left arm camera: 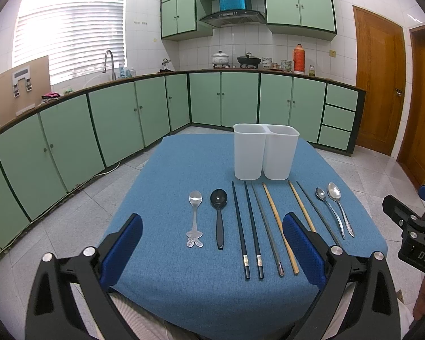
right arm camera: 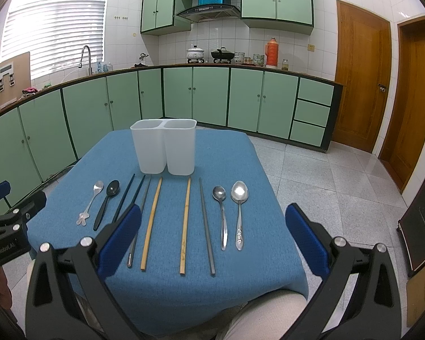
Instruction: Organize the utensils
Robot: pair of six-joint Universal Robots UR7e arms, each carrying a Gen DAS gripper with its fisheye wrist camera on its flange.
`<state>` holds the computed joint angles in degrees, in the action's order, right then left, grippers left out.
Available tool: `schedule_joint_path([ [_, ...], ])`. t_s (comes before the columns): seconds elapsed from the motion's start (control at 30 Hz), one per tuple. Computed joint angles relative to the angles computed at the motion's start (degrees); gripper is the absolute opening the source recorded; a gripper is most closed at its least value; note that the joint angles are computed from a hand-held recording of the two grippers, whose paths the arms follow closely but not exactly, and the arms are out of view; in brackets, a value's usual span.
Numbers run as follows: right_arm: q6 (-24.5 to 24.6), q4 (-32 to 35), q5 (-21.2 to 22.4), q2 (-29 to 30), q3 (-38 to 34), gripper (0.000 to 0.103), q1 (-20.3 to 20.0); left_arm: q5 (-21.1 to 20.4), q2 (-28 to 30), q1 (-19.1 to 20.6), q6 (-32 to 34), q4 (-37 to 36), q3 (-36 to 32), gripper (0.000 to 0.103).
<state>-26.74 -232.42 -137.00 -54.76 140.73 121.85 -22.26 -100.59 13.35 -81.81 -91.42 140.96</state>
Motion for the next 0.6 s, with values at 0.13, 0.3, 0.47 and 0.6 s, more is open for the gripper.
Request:
schedule_joint_path([
  [0.13, -0.1, -0.1, 0.0, 0.0, 0.0, 0.098, 0.0, 0.0, 0.0, -0.1, -0.3, 0.2, 0.0, 0.097],
  [0.3, -0.1, -0.1, 0.0, 0.0, 0.0, 0.098, 0.0, 0.0, 0.1, -0.1, -0.4, 0.2, 0.0, 0.097],
  [0.47, -0.1, -0.2, 0.0, 0.0, 0.0, 0.098, 0.0, 0.0, 0.0, -0.1, -0.2, 0.0, 0.1, 0.097],
  [0.6, -0.1, -0.2, 0.0, 0.0, 0.0, 0.098, 0.0, 0.0, 0.1, -0.1, -0.4, 0.2, 0.1, 0.097],
])
